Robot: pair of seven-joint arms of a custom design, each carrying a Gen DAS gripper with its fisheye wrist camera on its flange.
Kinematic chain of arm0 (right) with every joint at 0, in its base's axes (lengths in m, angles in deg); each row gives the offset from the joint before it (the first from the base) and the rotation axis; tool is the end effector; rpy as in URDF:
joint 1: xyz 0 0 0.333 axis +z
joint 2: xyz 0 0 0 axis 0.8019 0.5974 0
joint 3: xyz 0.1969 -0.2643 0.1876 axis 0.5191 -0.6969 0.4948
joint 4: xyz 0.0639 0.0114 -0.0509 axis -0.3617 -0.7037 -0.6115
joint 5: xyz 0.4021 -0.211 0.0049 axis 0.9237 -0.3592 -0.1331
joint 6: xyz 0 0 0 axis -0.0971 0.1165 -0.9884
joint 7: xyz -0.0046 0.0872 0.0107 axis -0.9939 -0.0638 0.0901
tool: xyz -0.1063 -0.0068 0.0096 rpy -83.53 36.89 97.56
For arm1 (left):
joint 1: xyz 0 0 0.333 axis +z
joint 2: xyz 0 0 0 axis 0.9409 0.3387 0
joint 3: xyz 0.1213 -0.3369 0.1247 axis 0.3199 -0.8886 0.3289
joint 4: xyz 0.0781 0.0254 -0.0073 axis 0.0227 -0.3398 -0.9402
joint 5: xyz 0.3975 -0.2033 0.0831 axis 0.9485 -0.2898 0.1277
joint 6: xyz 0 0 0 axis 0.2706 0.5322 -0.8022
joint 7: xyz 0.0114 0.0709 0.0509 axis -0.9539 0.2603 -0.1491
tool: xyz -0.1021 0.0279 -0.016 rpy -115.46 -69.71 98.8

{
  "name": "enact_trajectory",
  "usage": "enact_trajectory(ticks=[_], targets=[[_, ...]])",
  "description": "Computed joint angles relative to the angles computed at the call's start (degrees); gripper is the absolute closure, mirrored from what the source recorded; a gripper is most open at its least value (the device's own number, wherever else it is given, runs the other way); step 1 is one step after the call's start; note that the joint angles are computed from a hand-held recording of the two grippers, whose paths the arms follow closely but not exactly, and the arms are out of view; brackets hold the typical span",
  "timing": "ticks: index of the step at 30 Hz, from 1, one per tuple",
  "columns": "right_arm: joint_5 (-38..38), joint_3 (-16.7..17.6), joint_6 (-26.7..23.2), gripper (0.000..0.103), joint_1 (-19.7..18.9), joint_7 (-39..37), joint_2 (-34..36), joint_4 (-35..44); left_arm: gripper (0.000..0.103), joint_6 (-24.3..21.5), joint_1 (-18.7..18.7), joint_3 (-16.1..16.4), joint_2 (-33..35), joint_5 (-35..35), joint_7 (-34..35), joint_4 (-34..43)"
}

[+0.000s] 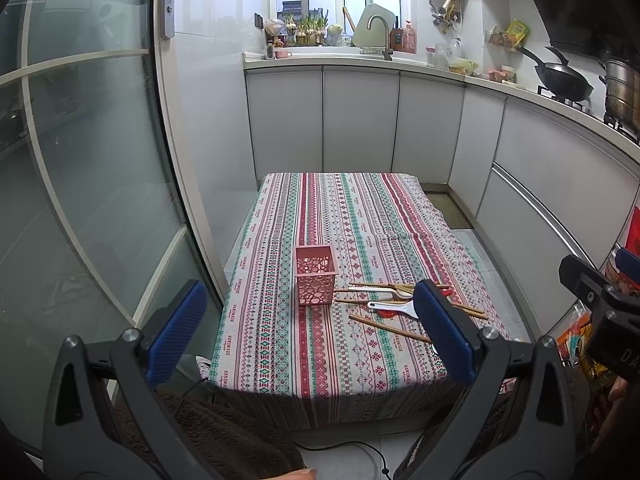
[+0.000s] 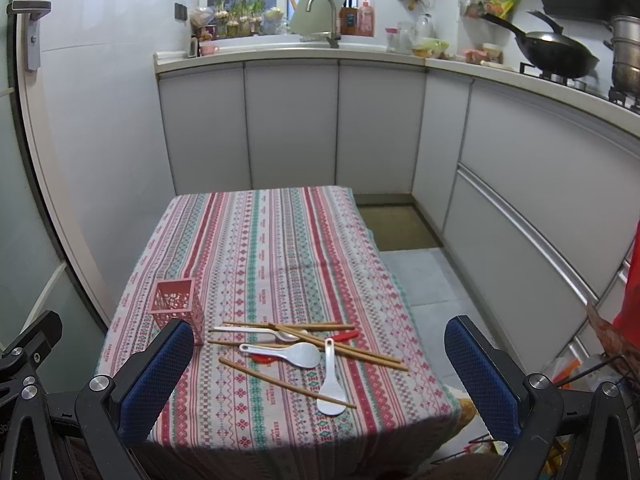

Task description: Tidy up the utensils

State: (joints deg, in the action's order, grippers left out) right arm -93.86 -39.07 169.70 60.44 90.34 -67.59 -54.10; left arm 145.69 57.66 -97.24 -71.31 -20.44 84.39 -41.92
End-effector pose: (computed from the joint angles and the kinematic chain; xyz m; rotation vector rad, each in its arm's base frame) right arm 0.6069 0.1489 0.7560 -1.4907 1.7765 -1.0240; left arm 0.6036 -0.2888 0.7569 -1.5910 1.6597 -0.8810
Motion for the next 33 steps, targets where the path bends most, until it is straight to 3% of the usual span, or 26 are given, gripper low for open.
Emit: enact_trajectory(ticks=[33], targets=[[0.61, -0.02, -0.23, 0.000, 0.33, -0.34, 0.14, 0.34, 0.001, 0.12, 0.08, -0.10, -0.47, 0.70, -0.72, -0.27]])
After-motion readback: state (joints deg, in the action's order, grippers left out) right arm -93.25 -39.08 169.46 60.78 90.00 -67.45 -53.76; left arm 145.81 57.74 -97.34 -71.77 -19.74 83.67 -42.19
